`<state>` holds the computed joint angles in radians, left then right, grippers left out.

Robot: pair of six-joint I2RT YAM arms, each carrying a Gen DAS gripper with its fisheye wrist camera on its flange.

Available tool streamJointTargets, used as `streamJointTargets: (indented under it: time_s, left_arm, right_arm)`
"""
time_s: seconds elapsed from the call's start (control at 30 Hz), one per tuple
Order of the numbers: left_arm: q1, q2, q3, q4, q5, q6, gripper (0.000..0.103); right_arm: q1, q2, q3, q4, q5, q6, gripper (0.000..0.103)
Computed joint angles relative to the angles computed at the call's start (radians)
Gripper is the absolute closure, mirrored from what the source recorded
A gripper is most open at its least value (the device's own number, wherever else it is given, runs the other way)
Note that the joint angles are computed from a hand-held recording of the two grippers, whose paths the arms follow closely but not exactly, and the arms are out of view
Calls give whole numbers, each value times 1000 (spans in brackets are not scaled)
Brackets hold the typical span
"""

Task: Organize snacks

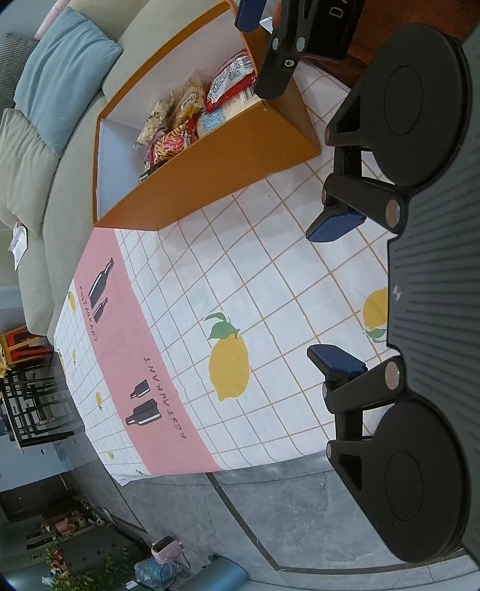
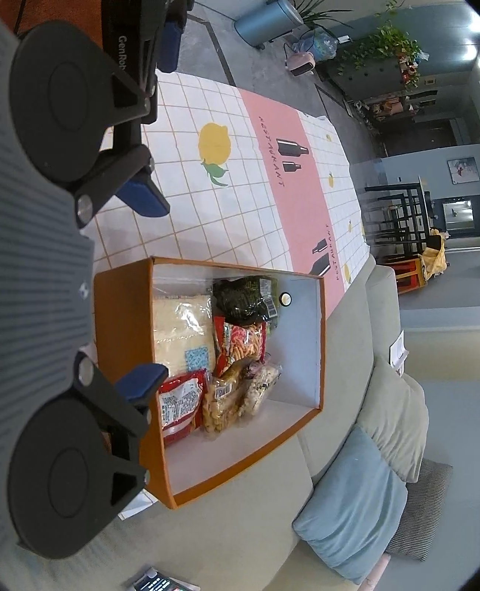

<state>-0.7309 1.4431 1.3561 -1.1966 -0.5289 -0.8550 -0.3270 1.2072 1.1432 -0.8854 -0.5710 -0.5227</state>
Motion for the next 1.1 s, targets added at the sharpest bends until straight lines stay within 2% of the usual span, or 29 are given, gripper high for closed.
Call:
streamJointTargets:
  time_s: [0.53,1.1]
  left_arm:
    - [-4,4,8,-9,1,-11,28]
    - [-9,-4,-1,-11,5,-20,28]
  right_arm:
    - [-17,-16,-4,-14,-40,-26,18]
    - [-13,-5,1,-24,-22,-28,19]
